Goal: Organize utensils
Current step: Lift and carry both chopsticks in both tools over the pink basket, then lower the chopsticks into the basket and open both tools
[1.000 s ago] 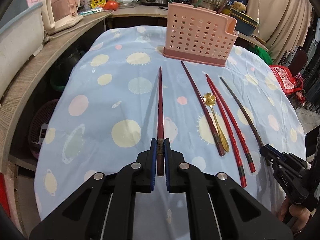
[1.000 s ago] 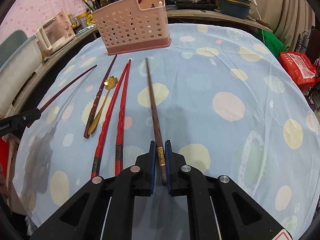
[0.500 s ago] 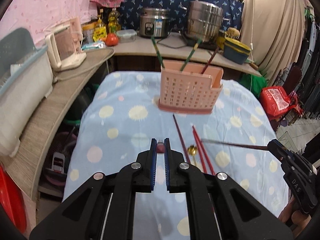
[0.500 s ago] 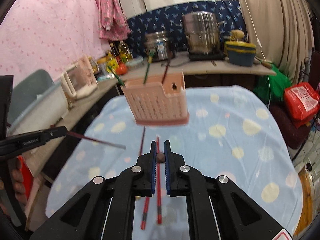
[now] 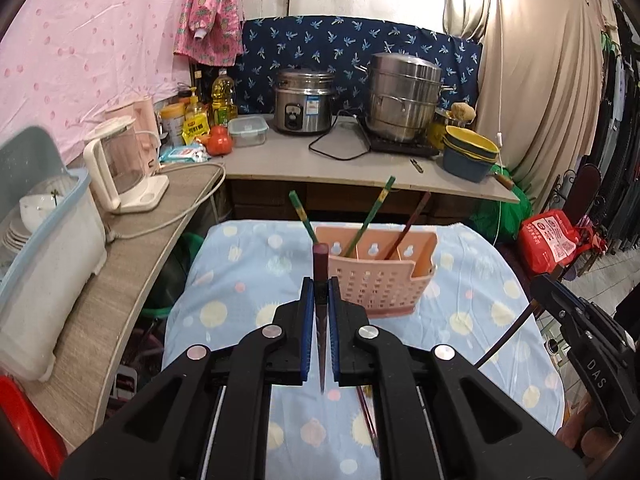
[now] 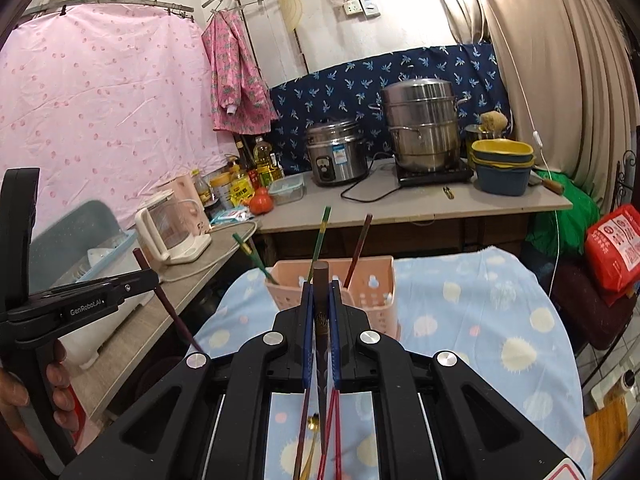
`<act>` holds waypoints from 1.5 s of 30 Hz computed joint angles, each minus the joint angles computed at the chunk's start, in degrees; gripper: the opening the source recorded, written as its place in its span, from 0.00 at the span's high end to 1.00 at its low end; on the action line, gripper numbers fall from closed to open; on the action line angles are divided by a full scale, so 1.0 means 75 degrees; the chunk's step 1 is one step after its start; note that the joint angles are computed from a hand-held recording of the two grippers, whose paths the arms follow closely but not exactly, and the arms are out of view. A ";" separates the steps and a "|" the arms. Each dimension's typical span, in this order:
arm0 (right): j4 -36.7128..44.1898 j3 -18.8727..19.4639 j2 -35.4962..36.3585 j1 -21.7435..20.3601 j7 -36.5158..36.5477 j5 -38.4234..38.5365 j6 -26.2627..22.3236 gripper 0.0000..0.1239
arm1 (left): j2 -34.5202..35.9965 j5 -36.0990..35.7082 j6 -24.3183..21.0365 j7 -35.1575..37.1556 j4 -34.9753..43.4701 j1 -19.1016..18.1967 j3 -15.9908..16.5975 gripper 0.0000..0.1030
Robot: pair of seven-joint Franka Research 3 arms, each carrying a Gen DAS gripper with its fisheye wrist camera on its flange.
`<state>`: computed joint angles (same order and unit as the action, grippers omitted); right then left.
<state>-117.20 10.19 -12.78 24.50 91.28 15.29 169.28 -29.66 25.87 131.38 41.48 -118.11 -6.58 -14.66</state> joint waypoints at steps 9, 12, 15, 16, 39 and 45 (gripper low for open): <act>0.1626 -0.0133 0.1138 0.0006 0.0003 0.0090 -0.0097 0.94 | 0.1005 0.0122 0.0256 0.0329 0.1074 0.0149 0.0148 0.93; 0.2400 -0.0175 0.1635 0.0043 -0.0076 0.0228 -0.0240 0.94 | 0.1352 0.0167 0.0335 0.0438 0.1522 0.0204 0.0198 0.93; 0.3222 -0.0214 0.2163 0.0074 0.0037 0.0081 -0.0337 0.94 | 0.1671 0.0216 0.0419 0.0537 0.1975 0.0238 0.0238 0.93; 0.3442 -0.0231 0.2304 0.0090 0.0086 0.0027 -0.0365 0.94 | 0.1778 0.0236 0.0442 0.0569 0.2129 0.0248 0.0251 0.93; 0.7338 -0.0509 0.4976 0.0338 0.0545 -0.0292 -0.1328 0.94 | 0.3803 0.0704 0.0280 0.0851 0.4970 0.0029 0.0597 0.93; 0.6803 -0.0503 0.4890 0.0274 0.0454 -0.0154 -0.1315 0.94 | 0.3838 0.0389 0.0330 0.0904 0.4603 0.0043 0.0689 0.93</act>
<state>-66.18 6.42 23.89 26.56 94.69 14.13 159.42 -0.87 28.79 133.86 48.26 -83.59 -6.26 -9.50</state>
